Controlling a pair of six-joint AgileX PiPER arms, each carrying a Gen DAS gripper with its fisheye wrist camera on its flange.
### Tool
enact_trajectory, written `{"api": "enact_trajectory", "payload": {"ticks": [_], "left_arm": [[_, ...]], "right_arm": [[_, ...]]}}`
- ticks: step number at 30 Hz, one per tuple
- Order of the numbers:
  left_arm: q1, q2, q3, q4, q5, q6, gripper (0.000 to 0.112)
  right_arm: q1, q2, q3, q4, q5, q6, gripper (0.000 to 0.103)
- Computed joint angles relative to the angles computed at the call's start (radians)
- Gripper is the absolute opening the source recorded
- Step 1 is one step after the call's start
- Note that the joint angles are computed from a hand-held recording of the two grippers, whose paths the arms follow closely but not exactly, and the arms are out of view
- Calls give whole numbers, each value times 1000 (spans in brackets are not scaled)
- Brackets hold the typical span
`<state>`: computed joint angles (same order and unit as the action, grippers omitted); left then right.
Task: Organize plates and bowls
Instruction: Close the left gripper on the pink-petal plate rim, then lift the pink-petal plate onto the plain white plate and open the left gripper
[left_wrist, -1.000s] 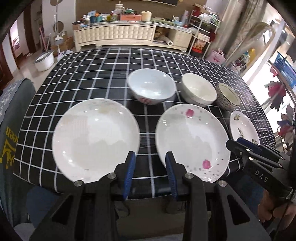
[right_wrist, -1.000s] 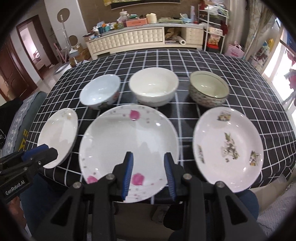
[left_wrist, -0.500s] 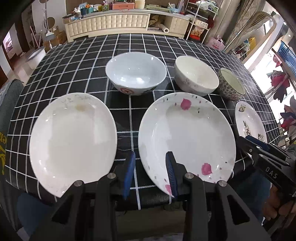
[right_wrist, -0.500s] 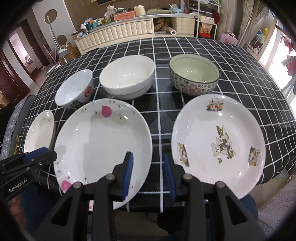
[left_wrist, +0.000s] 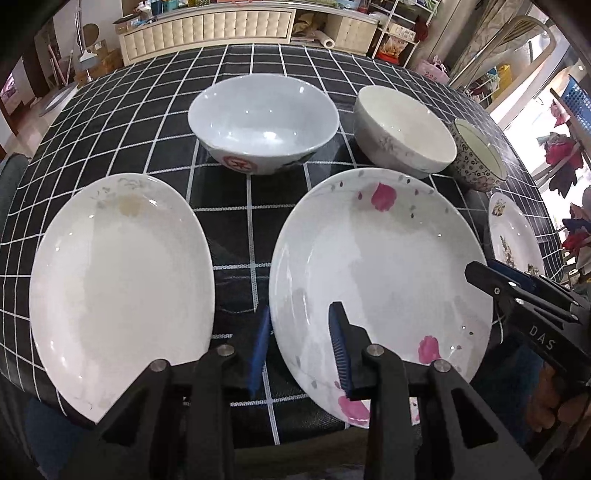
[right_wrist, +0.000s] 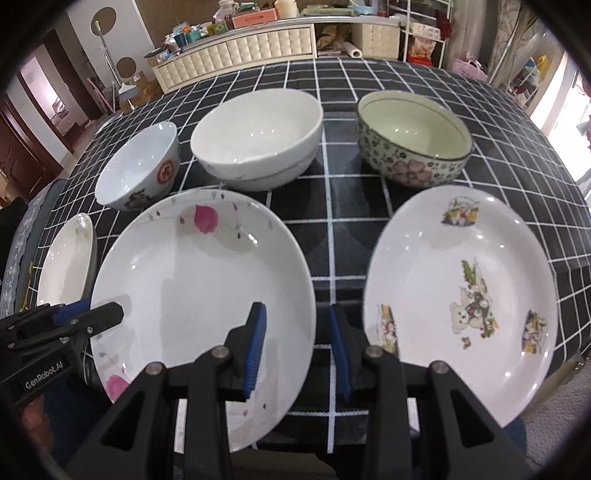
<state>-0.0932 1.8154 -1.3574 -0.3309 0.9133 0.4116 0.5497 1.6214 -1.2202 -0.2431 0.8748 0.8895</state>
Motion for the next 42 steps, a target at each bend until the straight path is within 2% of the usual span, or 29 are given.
{"api": "enact_trajectory", "payload": {"ticks": [4, 7, 8, 27, 42], "left_arm": [[-3, 23, -12, 6, 1, -7, 23], [-8, 30, -7, 23, -23, -18, 16], [-9, 31, -5, 27, -30, -22, 14], [-4, -23, 38, 25, -54, 6, 14], [63, -82, 10, -34, -1, 51, 13]], "right_arm": [[-21, 16, 3, 31, -23, -38, 38], [-26, 21, 12, 42, -39, -53, 30], [-31, 21, 17, 61, -48, -71, 30], [4, -31, 35, -9, -13, 38, 25], [46, -12, -84, -21, 12, 62, 24]]}}
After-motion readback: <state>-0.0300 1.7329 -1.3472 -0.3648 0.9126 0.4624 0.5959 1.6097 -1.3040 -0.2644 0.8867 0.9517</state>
